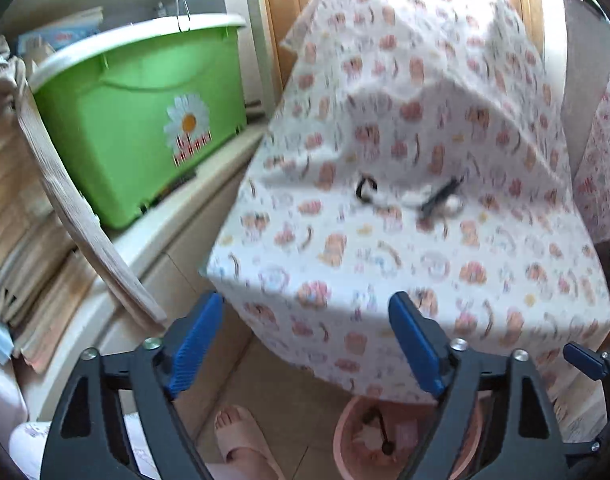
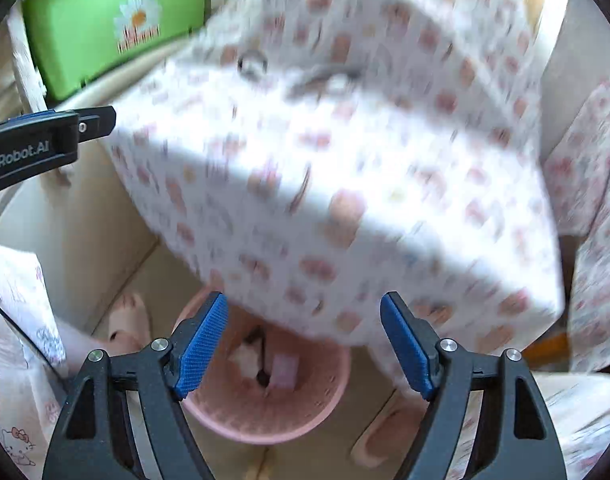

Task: Collect trash
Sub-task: 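Move both tools back over the remaining items on the cloth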

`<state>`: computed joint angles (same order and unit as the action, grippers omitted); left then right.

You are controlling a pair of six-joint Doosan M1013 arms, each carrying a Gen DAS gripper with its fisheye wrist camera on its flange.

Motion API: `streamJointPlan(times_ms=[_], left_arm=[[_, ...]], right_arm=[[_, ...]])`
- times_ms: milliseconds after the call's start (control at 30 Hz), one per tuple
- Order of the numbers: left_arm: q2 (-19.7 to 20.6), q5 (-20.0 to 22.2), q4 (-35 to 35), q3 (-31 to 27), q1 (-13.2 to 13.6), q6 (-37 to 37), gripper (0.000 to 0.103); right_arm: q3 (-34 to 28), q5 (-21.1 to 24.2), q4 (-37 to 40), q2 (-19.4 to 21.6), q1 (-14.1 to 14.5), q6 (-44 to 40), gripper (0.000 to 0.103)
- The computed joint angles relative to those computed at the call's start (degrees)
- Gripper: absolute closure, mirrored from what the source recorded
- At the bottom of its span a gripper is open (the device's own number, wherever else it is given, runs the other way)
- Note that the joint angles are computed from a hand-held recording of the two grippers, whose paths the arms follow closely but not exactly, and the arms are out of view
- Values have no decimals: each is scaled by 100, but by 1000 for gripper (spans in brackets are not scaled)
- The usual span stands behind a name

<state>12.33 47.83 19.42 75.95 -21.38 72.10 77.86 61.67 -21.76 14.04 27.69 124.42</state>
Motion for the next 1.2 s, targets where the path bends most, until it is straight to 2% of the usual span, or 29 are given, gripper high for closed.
streamJointPlan(times_ms=[133,300,400,467,533,667,833,1133,1200], left_arm=[[102,30,-362,-440,67,244,9],[324,-20,-220,-938,-21,203,5],[516,31,-375,-1289,-34,280,5],[631,43,-395,-1472,-35,254,5],[767,126,-486,-1685,-20,298,5],[994,231,-627,-1960,38,267,3],[1182,289,-456,-2064,93,141,2],[1499,568,-444,-2222,190,162,2],[1560,663,-473,-2273,188,283,2]], right_arm=[[-64,-372,-518,-149,-52,274,23],[-308,-611,-958,-160,-267,364,23],[-558,-739,-834,-103,-480,220,25],[-767,-712,-660,-29,-624,98,36],[-903,-710,-517,35,-737,-33,41],[-992,-879,-483,119,-849,-259,42],[-890,-1262,-465,180,-930,-253,42],[-1096,-1021,-48,501,-1030,-495,42],[-1162,-938,-135,569,-1022,-379,37]])
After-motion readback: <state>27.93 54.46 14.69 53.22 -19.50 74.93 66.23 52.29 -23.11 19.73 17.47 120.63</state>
